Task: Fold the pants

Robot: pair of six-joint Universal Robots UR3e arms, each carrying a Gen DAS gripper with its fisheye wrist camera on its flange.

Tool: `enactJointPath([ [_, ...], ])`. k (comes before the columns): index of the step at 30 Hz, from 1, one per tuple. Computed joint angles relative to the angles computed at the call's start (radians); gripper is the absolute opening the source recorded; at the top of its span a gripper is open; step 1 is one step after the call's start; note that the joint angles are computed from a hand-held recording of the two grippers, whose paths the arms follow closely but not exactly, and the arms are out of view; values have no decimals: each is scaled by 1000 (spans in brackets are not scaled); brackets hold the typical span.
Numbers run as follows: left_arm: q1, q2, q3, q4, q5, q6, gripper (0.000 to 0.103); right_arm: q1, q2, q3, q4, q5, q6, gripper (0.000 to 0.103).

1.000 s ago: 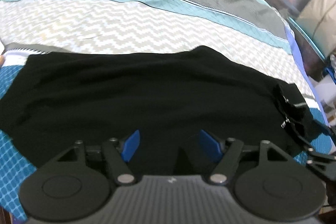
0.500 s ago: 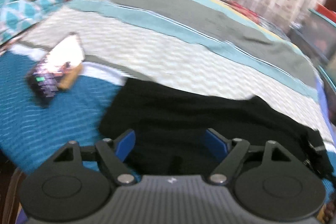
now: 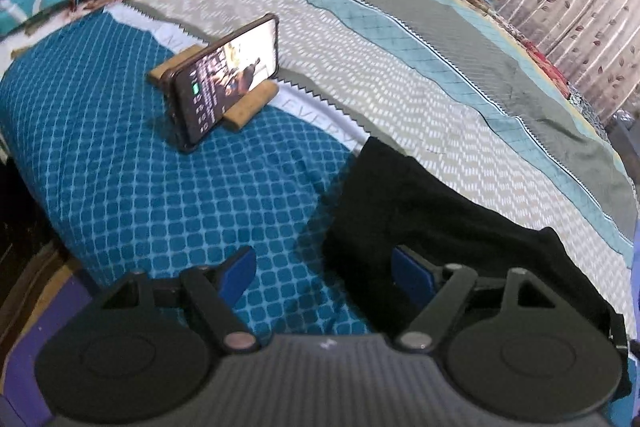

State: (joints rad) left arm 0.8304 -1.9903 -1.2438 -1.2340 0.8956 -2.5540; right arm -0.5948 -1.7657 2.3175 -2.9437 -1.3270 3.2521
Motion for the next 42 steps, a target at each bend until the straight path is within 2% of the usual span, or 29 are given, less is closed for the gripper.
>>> enactJointPath([
  [2, 11, -4, -1, -8, -4, 5, 79, -8, 1, 12, 50, 29, 10, 12],
  [5, 23, -9, 2, -23, -3, 10, 80, 13, -60, 111, 48, 21, -2, 13],
  [8, 19, -27, 22, -49, -10, 20, 84, 67, -127, 189, 4, -40, 7, 13],
  [11, 11, -48, 56, -104, -32, 32, 92, 96, -143, 101, 108, -86, 28, 13],
  [14, 11, -74, 88, -178, -65, 48, 99, 159, -119, 46, 38, -116, 43, 13],
  [17, 1, -140, 158, -274, -81, 18, 100, 295, -26, -64, 36, -117, 47, 13],
  [20, -16, -212, 229, -349, -99, -22, 100, 439, 153, -209, 71, -56, 57, 13],
  [24, -46, -228, 226, -323, -119, -47, 101, 603, 424, -456, 126, 18, 67, 12],
  [29, -88, -249, 219, -250, -116, -80, 101, 661, 675, -798, 300, 150, 126, 12],
  [30, -90, -243, 195, -217, -120, -84, 100, 665, 720, -861, 331, 177, 149, 12],
  [31, -91, -232, 164, -177, -120, -86, 93, 668, 759, -923, 370, 200, 174, 12],
  [33, -97, -202, 93, -74, -98, -90, 56, 676, 831, -1013, 443, 248, 232, 12],
  [34, -104, -194, 73, -34, -76, -98, 46, 687, 863, -1047, 480, 260, 260, 12],
  [35, -102, -194, 67, -28, -78, -99, 39, 693, 881, -1040, 474, 258, 289, 1],
  [36, -98, -188, 57, -24, -89, -100, 36, 686, 888, -990, 385, 277, 340, 0],
  [38, -97, -159, 22, 3, -105, -83, 29, 658, 887, -933, 313, 337, 421, 0],
  [42, -115, -8, -156, 143, -164, 50, 26, 603, 857, -831, 232, 437, 513, 1],
])
